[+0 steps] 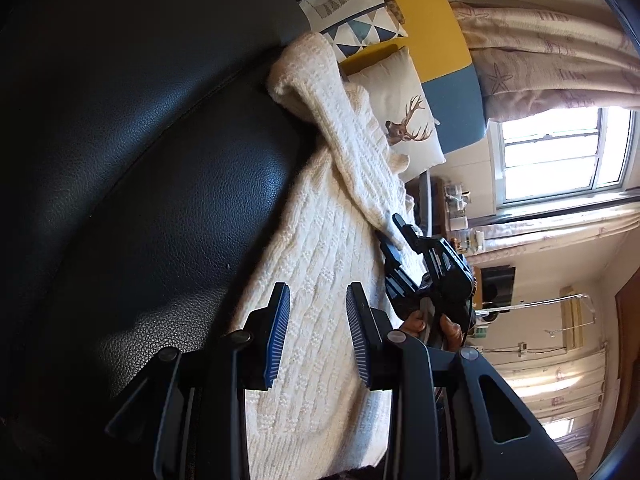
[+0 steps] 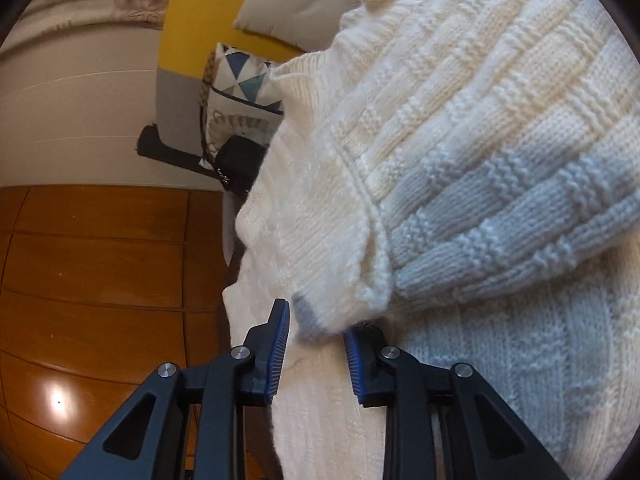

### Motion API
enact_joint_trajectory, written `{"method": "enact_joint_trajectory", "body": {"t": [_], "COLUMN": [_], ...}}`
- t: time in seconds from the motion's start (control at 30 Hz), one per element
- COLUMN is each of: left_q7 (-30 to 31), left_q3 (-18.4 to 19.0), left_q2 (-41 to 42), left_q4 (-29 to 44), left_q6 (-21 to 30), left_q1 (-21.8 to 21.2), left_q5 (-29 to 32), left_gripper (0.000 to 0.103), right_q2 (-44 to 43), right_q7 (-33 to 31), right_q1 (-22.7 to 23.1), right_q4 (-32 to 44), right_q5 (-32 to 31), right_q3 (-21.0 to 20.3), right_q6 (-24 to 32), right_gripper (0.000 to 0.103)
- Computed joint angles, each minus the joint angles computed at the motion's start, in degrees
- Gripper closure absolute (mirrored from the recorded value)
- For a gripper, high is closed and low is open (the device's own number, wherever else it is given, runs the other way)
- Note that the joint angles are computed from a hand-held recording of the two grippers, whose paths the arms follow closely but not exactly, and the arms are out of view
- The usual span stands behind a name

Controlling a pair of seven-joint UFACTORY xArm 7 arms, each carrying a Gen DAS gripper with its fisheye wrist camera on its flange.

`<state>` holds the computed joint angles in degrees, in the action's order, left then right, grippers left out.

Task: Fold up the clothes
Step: 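Grasp the sweater cuff with the right tool and lift it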

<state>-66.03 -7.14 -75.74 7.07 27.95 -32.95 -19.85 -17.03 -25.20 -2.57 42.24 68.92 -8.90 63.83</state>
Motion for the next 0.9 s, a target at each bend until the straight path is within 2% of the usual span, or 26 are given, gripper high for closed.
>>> {"method": "enact_joint_trajectory", "body": {"t": [0.2, 0.27, 0.3, 0.37, 0.43, 0.6, 0.67, 0.8, 0.9], "left_q7": [-0.3, -0.3, -0.4, -0.3, -0.5, -0.1, 1.2, 5.0, 9.3], "left_q3": [-0.3, -0.2, -0.3, -0.1, -0.5, -0.5, 0.9, 4.7, 10.0], "left_q2": [-1.0, -1.0, -1.0, -1.0, -1.3, -1.4, 0.2, 7.1, 14.8], "left_q4": [-0.5, -0.5, -0.4, -0.4, -0.2, 0.2, 0.3, 1.5, 3.8], "left_q6": [-0.7, -0.9, -0.9, -1.1, -0.7, -0.5, -3.2, -13.0, -21.3], "left_q1": [-0.6, -0.7, -0.8, -1.1, -0.7, 0.6, 0.3, -0.9, -5.2], "left_q5": [0.0, 0.0, 0.0, 0.0, 0.4, 1.5, 1.2, 0.5, -0.5], "left_gripper": [0.071, 0.071, 0.071, 0.071, 0.071, 0.071, 0.071, 0.071, 0.071], "right_q2": [-2.4, -3.9, -4.6, -6.1, -7.6, -9.1, -7.6, -5.1, -4.4], "right_q7": [3.0, 4.0, 4.6, 6.2, 6.5, 6.1, 6.1, 6.5, 6.3], "right_q1": [0.6, 0.9, 1.2, 1.6, 2.7, 6.2, 7.7, 9.6, 10.5], "right_q4": [-0.7, -0.8, -0.9, -1.2, -1.8, 0.3, 3.5, 10.5, 14.9], "right_q5": [-0.9, -6.2, -8.9, -14.4, -16.0, -17.6, -18.3, -20.2, -20.6], "right_q3": [1.5, 2.6, 3.1, 3.3, 3.0, 1.2, 1.4, 2.2, 2.5], "right_q6": [-8.3, -10.7, -11.9, -13.2, -15.0, -15.4, -15.0, -13.0, -11.8], "right_gripper": [0.075, 0.086, 0.096, 0.096, 0.097, 0.097, 0.097, 0.097, 0.097]}}
